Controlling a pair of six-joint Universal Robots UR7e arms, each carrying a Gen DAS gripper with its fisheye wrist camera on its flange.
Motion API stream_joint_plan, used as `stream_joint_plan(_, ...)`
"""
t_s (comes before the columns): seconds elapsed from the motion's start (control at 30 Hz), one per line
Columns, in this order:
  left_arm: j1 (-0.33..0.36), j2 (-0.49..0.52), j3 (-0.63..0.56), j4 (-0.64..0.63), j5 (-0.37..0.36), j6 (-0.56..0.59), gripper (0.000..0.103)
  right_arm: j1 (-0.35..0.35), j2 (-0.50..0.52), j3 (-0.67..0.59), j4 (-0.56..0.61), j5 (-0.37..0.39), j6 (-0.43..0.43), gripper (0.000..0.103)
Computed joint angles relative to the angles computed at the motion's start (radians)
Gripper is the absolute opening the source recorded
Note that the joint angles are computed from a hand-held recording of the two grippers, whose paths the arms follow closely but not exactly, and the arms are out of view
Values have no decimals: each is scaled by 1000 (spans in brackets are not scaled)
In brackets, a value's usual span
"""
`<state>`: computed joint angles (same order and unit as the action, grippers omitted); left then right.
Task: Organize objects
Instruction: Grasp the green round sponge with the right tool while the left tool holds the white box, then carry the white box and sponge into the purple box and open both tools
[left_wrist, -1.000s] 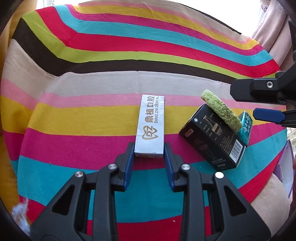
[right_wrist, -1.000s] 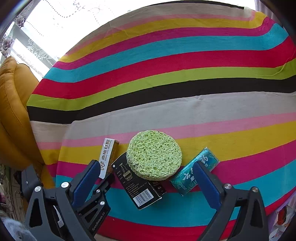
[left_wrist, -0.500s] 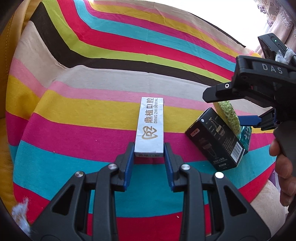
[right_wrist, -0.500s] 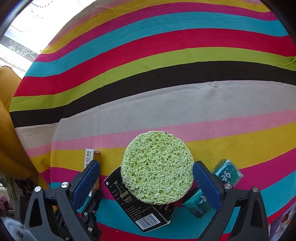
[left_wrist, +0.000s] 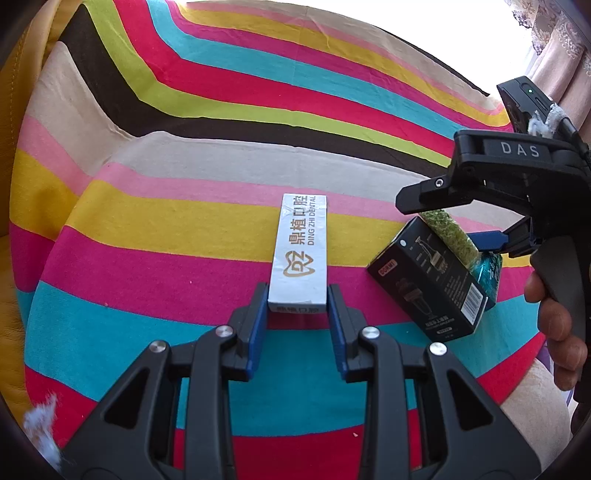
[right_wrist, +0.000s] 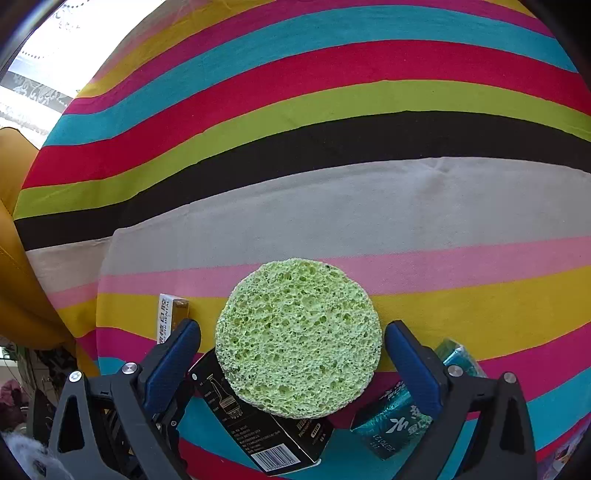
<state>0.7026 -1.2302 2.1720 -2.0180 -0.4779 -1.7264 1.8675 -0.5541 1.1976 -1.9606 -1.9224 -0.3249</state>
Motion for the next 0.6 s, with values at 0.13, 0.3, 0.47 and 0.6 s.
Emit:
stream_joint_plan(0.13,2,-3,2,-3,3,6,35,8,-9,32,-61,-21,-44,96)
stream_joint_plan(0.3,-3,0,0,5,4,-4,35,8,-29,70,-127,-34,-96,83)
stream_joint_plan(0.47,-26,-7,-20,135,32,-106,35,-8,-98,182,-309,24,-141,83)
stream_joint_plan(0.6,-57,3,-67,362,52,-283,35,-13,-186,318,-493,66,-217,83)
